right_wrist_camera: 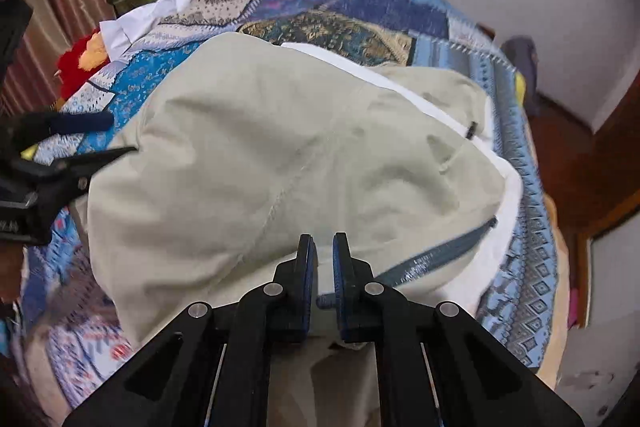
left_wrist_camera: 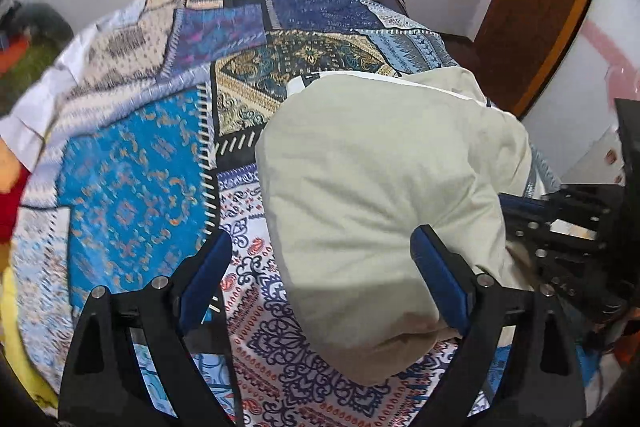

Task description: Fold large clothes

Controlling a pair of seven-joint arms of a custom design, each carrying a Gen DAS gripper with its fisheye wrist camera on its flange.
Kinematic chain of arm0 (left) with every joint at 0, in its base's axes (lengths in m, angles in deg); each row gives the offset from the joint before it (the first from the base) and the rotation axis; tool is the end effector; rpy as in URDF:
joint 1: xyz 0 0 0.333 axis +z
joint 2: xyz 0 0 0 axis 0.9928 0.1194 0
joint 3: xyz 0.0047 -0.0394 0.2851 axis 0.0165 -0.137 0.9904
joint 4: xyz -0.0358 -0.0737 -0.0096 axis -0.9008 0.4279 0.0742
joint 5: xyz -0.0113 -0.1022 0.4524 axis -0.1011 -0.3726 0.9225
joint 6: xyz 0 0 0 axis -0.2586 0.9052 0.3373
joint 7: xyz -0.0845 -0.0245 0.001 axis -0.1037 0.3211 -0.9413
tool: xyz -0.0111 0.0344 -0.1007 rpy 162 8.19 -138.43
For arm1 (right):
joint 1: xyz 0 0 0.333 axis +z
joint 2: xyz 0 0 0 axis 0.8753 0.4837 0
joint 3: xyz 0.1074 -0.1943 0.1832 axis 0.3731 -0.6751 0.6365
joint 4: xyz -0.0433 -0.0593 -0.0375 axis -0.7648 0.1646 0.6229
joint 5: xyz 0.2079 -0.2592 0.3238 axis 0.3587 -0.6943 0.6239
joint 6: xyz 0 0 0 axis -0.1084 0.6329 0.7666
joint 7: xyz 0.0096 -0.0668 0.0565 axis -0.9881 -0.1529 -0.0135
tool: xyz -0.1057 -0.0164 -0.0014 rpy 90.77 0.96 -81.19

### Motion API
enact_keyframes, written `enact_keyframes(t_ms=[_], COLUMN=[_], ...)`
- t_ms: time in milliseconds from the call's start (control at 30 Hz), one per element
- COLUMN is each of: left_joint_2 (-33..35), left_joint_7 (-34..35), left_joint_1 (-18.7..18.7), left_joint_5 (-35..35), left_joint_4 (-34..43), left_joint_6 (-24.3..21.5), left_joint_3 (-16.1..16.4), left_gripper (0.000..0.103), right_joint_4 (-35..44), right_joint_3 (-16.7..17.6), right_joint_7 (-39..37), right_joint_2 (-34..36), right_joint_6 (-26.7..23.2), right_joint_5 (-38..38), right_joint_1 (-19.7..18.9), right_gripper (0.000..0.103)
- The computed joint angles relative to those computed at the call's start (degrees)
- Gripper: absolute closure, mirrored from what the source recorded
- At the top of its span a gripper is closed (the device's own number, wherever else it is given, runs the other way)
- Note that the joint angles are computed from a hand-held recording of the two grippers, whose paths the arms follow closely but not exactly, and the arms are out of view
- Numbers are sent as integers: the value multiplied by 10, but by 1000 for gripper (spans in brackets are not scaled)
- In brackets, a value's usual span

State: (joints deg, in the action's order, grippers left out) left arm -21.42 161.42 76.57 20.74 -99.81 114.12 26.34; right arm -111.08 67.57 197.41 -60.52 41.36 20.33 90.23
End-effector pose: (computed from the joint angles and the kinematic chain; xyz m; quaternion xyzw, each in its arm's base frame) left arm 0.5829 -0.1529 0.5600 -0.3641 0.8822 -0.2891 0.0738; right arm 0.4595 0.3986 0.5336 -0.5934 0.7574 -0.2255 0.1530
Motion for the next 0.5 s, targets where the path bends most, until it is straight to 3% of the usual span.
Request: enact_keyframes(t_ms=[333,400,467,500], left_joint_2=[-21,-21,-19,-20], left_joint_7=[18,18,17,19], left_joint_1=[-5,-4,-3,-3], left_joint_5=[20,23,26,26], left_joint_4=[-33,-34,-32,-32], left_joint_6=[34,37,32,30], left_joint_3=[-1,-1,0,1], left_gripper=[6,6,6,6], right_joint_4=[-96,-112,-139,-163], right_joint_3=[6,8,2,-3], right_joint_7=[25,34,39,43], right_joint_2=[-90,-105,-124,-143], right_joint_6=[3,-14,-12,12], right_joint_5=[16,29,54,65], right_joint_1=[0,-2,-2,-1], right_gripper=[97,97,97,97])
